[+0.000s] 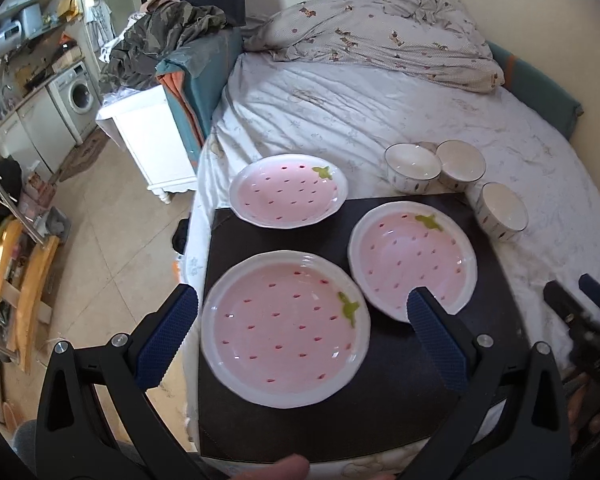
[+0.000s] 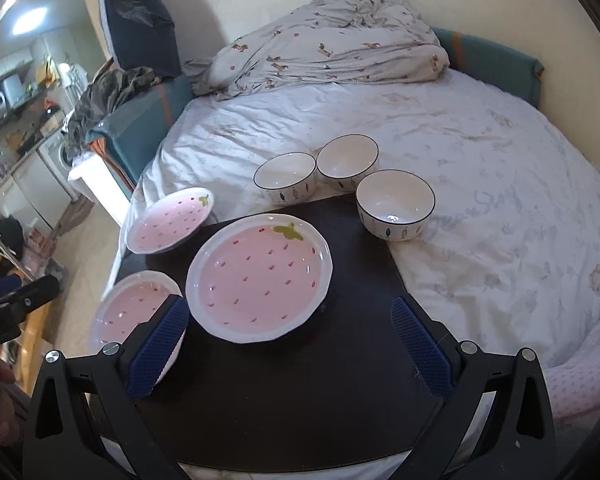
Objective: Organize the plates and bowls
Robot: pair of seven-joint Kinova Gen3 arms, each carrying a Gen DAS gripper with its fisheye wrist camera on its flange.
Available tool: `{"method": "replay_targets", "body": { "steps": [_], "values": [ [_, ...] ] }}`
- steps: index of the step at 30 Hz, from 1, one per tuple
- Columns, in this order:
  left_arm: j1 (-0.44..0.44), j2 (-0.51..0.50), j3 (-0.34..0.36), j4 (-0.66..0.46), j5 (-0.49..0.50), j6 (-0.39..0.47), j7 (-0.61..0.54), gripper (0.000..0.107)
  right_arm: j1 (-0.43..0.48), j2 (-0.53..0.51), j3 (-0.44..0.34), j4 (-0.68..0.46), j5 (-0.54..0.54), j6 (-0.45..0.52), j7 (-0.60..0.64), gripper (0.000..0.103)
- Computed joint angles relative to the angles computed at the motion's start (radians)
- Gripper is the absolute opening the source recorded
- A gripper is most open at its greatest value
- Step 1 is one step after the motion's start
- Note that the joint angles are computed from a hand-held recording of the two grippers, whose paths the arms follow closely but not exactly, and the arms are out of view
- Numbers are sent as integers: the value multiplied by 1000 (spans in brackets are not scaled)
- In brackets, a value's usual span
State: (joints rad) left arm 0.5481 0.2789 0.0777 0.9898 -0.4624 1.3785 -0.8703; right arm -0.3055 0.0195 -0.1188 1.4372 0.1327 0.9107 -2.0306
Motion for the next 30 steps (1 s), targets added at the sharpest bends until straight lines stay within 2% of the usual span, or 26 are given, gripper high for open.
{"method": "replay_targets", "body": {
  "steps": [1, 3, 7, 11, 13, 15, 21, 23, 25, 27, 30],
  "values": [
    [0, -8, -2, 7, 13, -20, 9, 103, -11, -2, 4, 2, 24, 1, -10, 103],
    [52, 7, -58, -19, 10, -12, 9, 103, 9, -7, -15, 8, 24, -8, -20, 103],
    [143, 70, -202, -136, 84, 63, -55, 103, 34, -20, 21, 4, -91, -20, 55, 103],
    [152, 91, -233, -180, 122, 77, -45, 103, 69, -34, 41, -9, -179, -24, 105, 103],
    [131, 128, -227, -240, 153, 114, -67, 103, 93, -25, 59, -32, -243, -3, 141, 103],
    [147, 160, -256, -280, 141, 134, -79, 103, 113, -12, 68, -52, -282, 7, 158, 103],
    [107, 229, -286, -358, 202, 107, -102, 103, 154, 72, 81, -171, -294, 67, 156, 103],
    [94, 283, -301, -427, 209, 128, -118, 103, 166, 113, 78, -227, -281, 90, 158, 103],
    [53, 324, -265, -490, 229, 154, -146, 103, 175, 166, 85, -295, -285, 124, 170, 103],
    [-22, 358, -173, -544, 274, 167, -184, 103, 207, 239, 82, -383, -329, 185, 192, 103],
    [-70, 442, -81, -680, 237, 255, -199, 103, 259, 351, 62, -506, -409, 290, 215, 103]
  ]
}}
